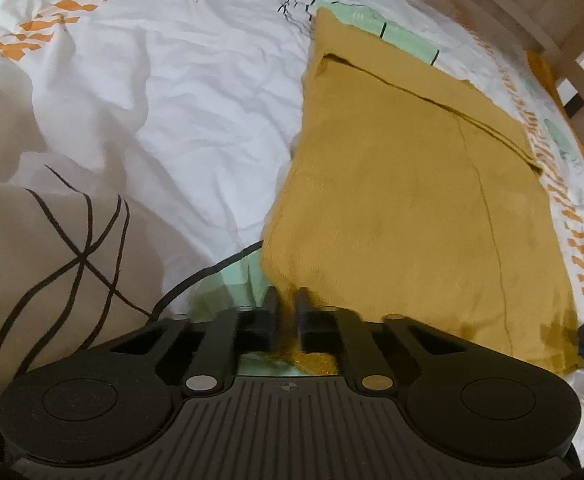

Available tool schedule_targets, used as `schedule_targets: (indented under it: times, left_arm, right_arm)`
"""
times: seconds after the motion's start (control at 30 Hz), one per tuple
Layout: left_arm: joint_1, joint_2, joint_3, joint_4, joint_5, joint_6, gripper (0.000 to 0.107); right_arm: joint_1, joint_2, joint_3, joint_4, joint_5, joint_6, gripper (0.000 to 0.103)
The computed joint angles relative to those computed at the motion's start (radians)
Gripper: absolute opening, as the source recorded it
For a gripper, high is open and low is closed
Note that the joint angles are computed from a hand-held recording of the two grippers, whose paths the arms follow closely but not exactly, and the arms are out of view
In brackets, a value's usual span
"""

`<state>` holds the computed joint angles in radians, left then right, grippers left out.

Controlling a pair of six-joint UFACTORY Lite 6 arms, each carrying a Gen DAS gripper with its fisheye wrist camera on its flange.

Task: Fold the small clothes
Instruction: 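Close both grippers on the hem of the sweater, then lift the hem with both grippers and fold it toward the collar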

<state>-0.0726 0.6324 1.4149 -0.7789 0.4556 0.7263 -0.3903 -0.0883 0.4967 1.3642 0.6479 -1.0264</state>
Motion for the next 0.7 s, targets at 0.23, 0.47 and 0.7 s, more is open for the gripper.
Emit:
schedule_targets:
  times: [0.23, 0.47, 0.7]
  left_arm:
    - [0.03, -0.075, -0.08, -0.323, -0.014, 0.267, 0.006]
    - [0.024, -0.038, 0.041, -0.404, 0.017, 0.273, 0.006]
    - [-0.016, 0.124, 0.34, -0.355, 0.013, 0.146, 0.006]
  right_arm:
    - [0.002, -0.053, -0.038, 0.157, 0.053, -0.142, 0.018]
    - [-0.027, -0.031, 0.025, 0.298, 0.106, -0.26, 0.018]
    - [-0.023, 0.106, 0.2, 0.407, 0.096, -0.338, 0.018]
